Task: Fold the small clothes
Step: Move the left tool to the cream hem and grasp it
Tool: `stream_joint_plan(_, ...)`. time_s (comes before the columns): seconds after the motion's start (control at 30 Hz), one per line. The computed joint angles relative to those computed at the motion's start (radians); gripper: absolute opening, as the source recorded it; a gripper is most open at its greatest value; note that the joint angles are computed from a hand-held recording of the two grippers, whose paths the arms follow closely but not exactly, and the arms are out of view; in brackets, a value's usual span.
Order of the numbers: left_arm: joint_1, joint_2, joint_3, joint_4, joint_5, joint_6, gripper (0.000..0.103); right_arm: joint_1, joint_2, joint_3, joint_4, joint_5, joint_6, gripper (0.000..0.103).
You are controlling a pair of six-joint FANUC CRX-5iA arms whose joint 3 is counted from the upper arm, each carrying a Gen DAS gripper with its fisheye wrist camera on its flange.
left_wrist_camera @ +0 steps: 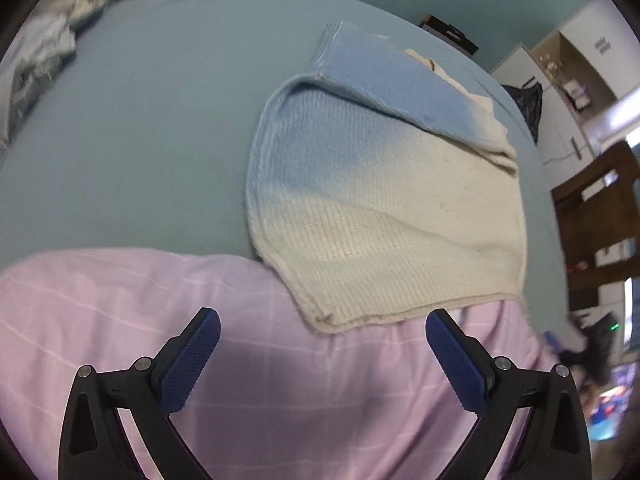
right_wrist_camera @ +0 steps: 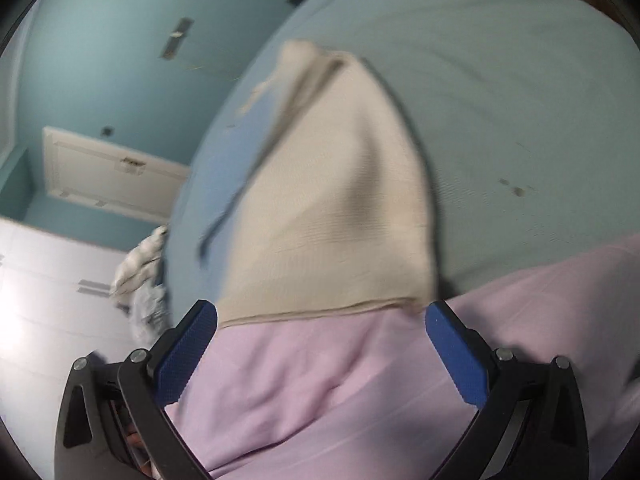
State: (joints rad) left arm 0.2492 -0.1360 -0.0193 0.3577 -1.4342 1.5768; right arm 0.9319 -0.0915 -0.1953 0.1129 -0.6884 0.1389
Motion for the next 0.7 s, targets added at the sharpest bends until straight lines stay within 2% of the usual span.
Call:
stream_joint_plan(0.13, 0.049, 0.044, -0.087, 0.176, 0.026, 0.007, 0.103, 0.009, 0.036, 0.045, 0.063, -0.070, -0.013, 0.102)
stream_joint_plan(0.27, 0.055, 0.110, -0.137, 0.271, 0.044, 0.041, 0.099, 0.027, 0.091, 0.097, 0.105, -0.141, -0.001, 0.102)
stream_joint_plan(0.4, 0.034, 0.166, -0.126, 0.237, 0.035, 0.108, 0.099, 0.028, 0.121, 0.134, 0.110, -0.177, 0.010, 0.102)
stream_joint_plan(0.53, 0.006, 0.205, -0.138, 0.218, 0.034, 0.120, 0.098, 0.020, 0.147, 0.147, 0.091, -0.184, 0.026, 0.102)
stream_joint_plan(0.6, 0.001, 0.211, -0.154, 0.218, 0.055, 0.121, 0.093, 0.021, 0.146, 0.132, 0.098, -0.166, 0.015, 0.102)
stream_joint_plan(0.63, 0.004, 0.212, -0.160, 0.214, 0.064, 0.128, 0.082, 0.024, 0.139, 0.110, 0.109, -0.146, -0.001, 0.102)
stream_joint_plan(0.67, 0.007, 0.207, -0.174, 0.221, 0.074, 0.134, 0.065, 0.025, 0.130, 0.097, 0.121, -0.131, -0.018, 0.102)
stream_joint_plan(0.7, 0.015, 0.203, -0.195, 0.247, 0.083, 0.127, 0.055, 0.027, 0.116, 0.071, 0.134, -0.106, -0.039, 0.102)
